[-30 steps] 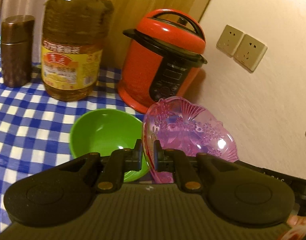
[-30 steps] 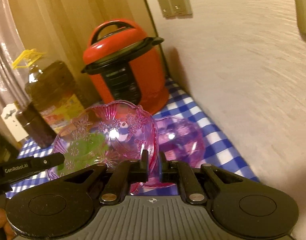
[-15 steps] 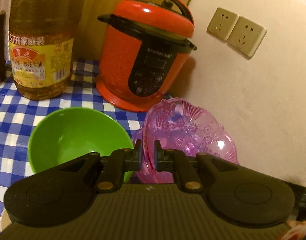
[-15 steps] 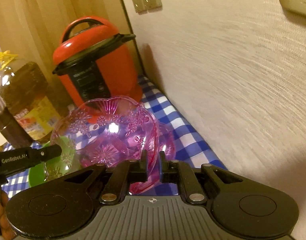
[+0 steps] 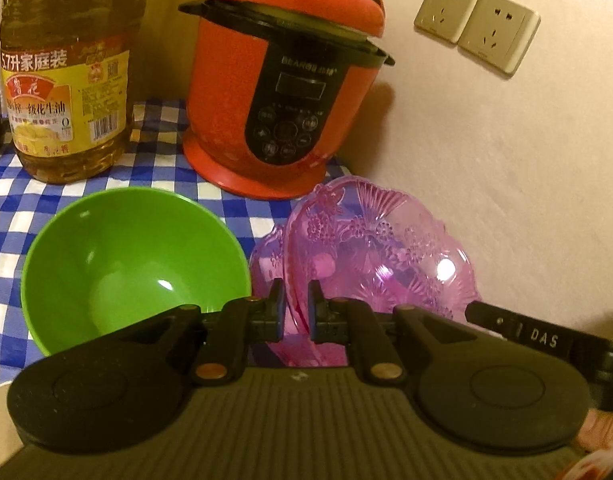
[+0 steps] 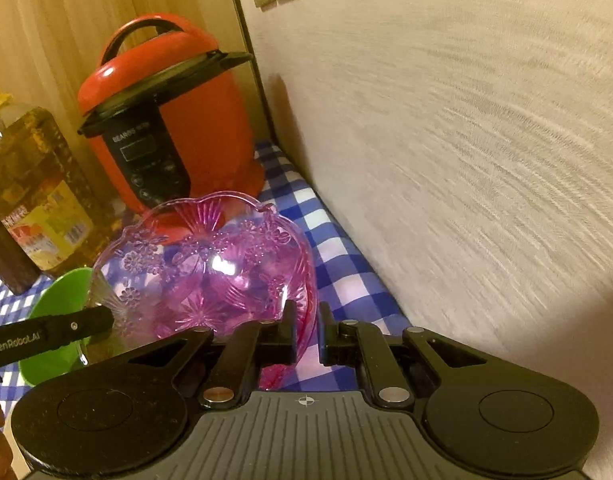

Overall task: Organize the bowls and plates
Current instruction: 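Lift the pink plate with both grippers and carry it toward the red rice cooker, then lower the pink plate beside the green bowl and open both grippers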

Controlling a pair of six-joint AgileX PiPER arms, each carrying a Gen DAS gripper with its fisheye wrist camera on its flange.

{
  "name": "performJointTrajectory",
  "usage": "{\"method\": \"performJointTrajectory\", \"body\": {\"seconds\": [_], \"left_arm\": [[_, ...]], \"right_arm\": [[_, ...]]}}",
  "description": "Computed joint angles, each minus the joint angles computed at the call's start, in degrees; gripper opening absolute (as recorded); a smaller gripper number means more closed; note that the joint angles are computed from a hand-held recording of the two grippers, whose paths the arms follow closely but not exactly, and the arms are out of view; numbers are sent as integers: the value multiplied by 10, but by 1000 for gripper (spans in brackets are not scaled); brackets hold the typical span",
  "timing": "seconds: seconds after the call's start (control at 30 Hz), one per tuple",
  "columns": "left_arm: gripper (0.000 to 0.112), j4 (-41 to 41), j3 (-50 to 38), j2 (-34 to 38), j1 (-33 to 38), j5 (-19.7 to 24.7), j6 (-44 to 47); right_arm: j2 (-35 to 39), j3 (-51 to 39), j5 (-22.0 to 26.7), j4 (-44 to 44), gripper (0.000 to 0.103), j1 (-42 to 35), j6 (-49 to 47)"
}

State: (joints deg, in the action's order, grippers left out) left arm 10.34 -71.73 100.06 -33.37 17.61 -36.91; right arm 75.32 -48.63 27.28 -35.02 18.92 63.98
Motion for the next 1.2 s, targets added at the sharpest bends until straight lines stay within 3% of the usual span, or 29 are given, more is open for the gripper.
{"method": "performJointTrajectory", "body": {"seconds": [0.07, 0.23, 0.57, 1.0, 1.2], "left_arm": [[9, 30, 0, 5, -4, 3, -30], [10, 2, 0, 16, 0, 1, -8], [10, 33, -12, 37, -7, 3, -44], [12, 196, -15, 44, -36, 23, -188], [12, 217, -17, 47, -39, 27, -200]], "right_arm": [[8, 0, -6, -2, 9, -2, -4], [28, -5, -17, -39, 9, -4, 2], [68, -13, -58, -58, 10, -33, -4], [114, -28, -73, -130, 10, -32, 51], [116, -25, -76, -163, 10, -29, 85]]}}
